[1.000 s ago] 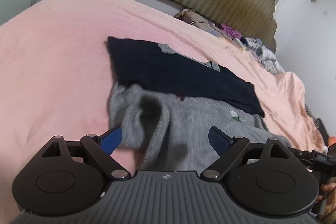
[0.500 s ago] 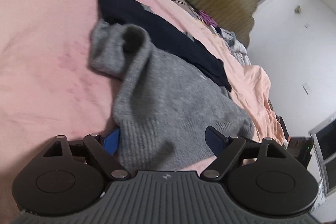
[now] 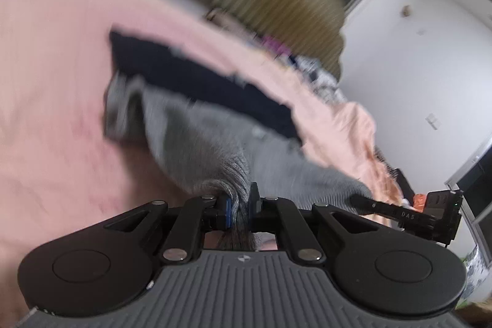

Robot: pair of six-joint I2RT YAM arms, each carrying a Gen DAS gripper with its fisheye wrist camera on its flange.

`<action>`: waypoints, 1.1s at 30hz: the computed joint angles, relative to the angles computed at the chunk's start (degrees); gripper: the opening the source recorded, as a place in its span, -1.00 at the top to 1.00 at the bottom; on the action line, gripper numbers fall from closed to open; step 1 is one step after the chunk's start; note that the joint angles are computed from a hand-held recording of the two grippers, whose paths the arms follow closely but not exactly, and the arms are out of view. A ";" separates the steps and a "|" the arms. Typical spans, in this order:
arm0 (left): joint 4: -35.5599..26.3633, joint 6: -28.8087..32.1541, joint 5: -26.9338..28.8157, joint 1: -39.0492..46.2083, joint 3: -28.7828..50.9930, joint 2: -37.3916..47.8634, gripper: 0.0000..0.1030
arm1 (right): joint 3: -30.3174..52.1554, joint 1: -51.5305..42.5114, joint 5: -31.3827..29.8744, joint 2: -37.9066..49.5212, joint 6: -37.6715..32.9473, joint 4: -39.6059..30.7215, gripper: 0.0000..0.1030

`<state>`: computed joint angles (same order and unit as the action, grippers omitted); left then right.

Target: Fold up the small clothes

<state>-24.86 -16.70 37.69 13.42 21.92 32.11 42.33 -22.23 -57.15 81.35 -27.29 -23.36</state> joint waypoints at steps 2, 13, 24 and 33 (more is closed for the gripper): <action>-6.91 2.75 4.00 4.63 2.83 -5.65 0.82 | 1.37 -3.05 -3.65 -2.74 -6.18 -7.71 0.77; -8.93 0.90 0.33 1.35 6.84 -7.20 0.82 | 2.41 -5.32 -6.91 -9.22 -11.19 -15.94 0.89; -6.60 1.90 -5.90 -2.86 7.24 -1.20 0.82 | 8.96 -7.92 -1.59 10.54 -12.18 -20.08 0.16; -6.33 1.61 -6.91 -2.81 6.88 -0.16 0.82 | 11.35 -16.06 -3.13 27.01 -46.94 -45.95 -0.66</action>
